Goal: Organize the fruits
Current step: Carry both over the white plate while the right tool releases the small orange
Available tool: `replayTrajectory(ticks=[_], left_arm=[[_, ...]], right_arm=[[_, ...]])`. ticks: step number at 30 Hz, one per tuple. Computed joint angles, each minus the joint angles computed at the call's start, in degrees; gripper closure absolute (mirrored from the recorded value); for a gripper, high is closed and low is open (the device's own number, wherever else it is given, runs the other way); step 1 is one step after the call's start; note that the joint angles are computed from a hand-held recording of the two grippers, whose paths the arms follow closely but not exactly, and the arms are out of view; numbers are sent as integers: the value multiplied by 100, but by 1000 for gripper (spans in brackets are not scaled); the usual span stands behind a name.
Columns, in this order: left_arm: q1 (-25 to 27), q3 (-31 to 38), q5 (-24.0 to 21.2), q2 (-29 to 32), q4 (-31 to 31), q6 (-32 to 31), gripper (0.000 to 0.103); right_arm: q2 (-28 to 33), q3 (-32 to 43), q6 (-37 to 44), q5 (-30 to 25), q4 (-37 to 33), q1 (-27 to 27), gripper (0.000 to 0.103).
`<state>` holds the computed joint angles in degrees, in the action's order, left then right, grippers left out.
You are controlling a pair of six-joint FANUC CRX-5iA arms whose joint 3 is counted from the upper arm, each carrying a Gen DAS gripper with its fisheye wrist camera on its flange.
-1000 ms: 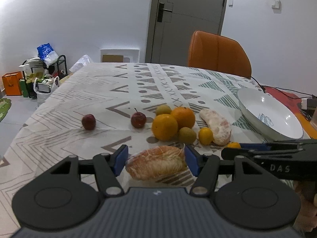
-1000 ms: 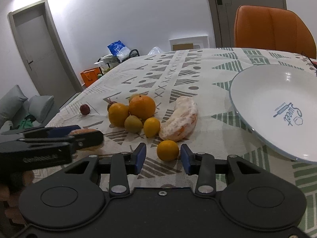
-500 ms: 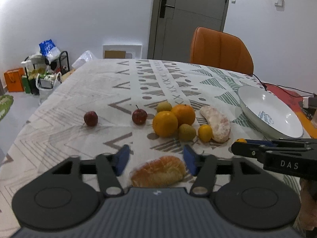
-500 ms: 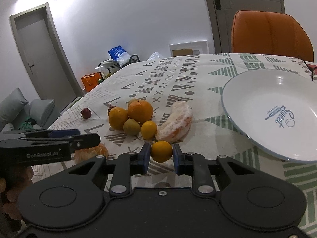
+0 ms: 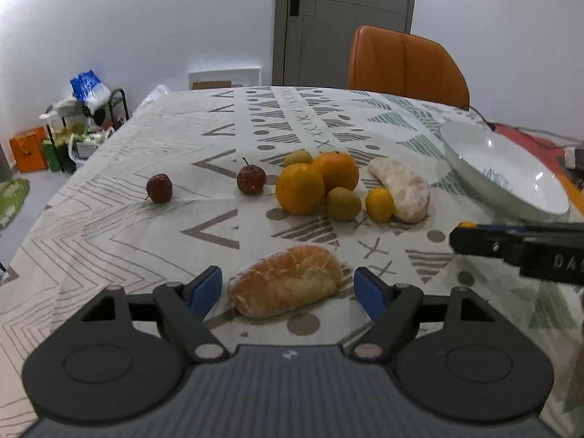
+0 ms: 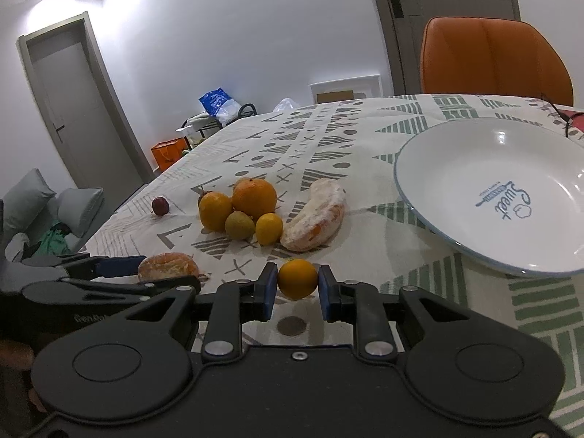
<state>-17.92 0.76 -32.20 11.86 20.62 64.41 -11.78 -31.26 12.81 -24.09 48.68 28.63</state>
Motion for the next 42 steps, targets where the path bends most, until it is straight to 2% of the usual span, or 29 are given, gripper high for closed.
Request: replayTrajectory(ticks=[3, 4, 8, 13, 31, 42], left_arm=[[-25, -59, 102, -39, -75, 65, 30], [-45, -41, 125, -34, -161, 109, 36], [-59, 27, 108, -7, -240, 204, 40], [-74, 50, 101, -2, -182, 239, 41], [-339, -59, 575, -113, 732, -701, 41], [-610, 112, 700, 10, 1007, -1002, 41]], right_arm=[[-26, -43, -86, -2, 54, -11, 80], [-40, -66, -116, 7, 69, -19, 80], [-76, -117, -203, 35, 115, -43, 80], [-147, -191, -358, 64, 261, -88, 80], [-565, -517, -1147, 120, 1259, -417, 80], [-839, -732, -1516, -18, 1649, -635, 80]])
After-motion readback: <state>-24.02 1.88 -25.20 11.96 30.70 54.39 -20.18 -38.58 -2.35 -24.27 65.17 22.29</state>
